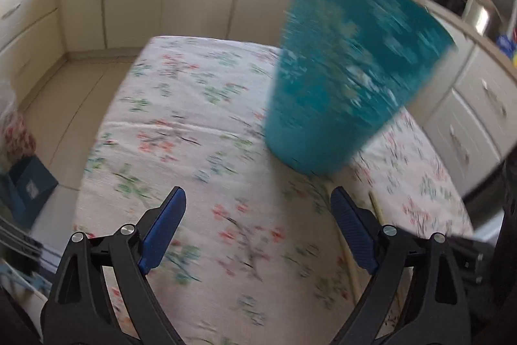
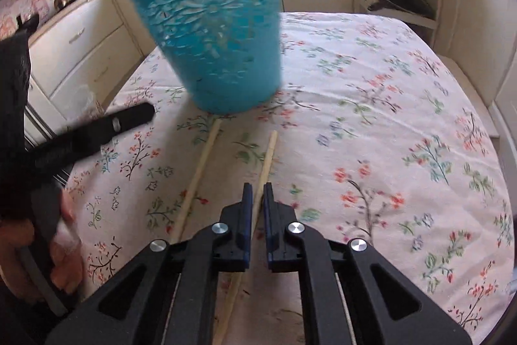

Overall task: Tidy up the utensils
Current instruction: 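Move the left tool to the sticks beside the basket and grasp one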

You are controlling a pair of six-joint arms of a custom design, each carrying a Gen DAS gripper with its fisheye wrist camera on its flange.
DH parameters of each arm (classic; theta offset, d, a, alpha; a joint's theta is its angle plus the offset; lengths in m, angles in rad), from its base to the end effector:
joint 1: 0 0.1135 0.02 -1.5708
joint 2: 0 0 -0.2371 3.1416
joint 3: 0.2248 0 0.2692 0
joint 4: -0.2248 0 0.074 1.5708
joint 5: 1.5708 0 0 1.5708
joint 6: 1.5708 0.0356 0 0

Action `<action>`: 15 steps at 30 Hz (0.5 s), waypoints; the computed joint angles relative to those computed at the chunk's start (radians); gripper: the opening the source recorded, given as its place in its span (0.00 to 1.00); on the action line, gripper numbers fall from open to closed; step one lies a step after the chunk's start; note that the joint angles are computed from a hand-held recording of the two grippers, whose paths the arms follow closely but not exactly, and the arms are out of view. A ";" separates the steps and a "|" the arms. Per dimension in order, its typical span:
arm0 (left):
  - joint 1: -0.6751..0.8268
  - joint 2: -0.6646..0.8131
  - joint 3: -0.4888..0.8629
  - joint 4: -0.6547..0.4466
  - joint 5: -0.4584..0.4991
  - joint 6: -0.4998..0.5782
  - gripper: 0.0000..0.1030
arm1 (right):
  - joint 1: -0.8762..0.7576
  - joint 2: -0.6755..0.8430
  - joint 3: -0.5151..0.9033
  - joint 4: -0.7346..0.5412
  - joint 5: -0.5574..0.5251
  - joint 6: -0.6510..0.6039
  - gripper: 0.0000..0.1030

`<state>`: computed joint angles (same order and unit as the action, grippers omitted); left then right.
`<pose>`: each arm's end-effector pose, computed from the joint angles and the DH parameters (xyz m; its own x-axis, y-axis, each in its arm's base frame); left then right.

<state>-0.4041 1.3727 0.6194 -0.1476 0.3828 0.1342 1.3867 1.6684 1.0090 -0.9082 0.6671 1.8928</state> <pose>0.2451 -0.1193 0.1263 -0.6369 0.4074 -0.6545 0.6692 0.7136 -0.2071 0.0743 0.2787 0.1342 -0.6744 0.4494 -0.5859 0.4180 0.8864 0.1988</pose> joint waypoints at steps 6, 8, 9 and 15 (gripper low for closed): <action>-0.207 -0.018 -0.011 -0.023 -0.208 -0.006 0.82 | 0.026 -0.029 -0.026 -0.015 0.010 0.082 0.07; -0.240 0.015 0.010 -0.035 -0.252 -0.004 0.72 | 0.030 -0.034 -0.032 -0.011 0.010 0.091 0.07; -0.255 0.037 0.024 -0.045 -0.274 0.000 0.65 | 0.035 -0.033 -0.029 -0.014 0.010 0.097 0.07; -0.274 0.009 0.007 -0.039 -0.265 0.034 0.18 | 0.045 -0.037 -0.031 -0.017 0.016 0.112 0.07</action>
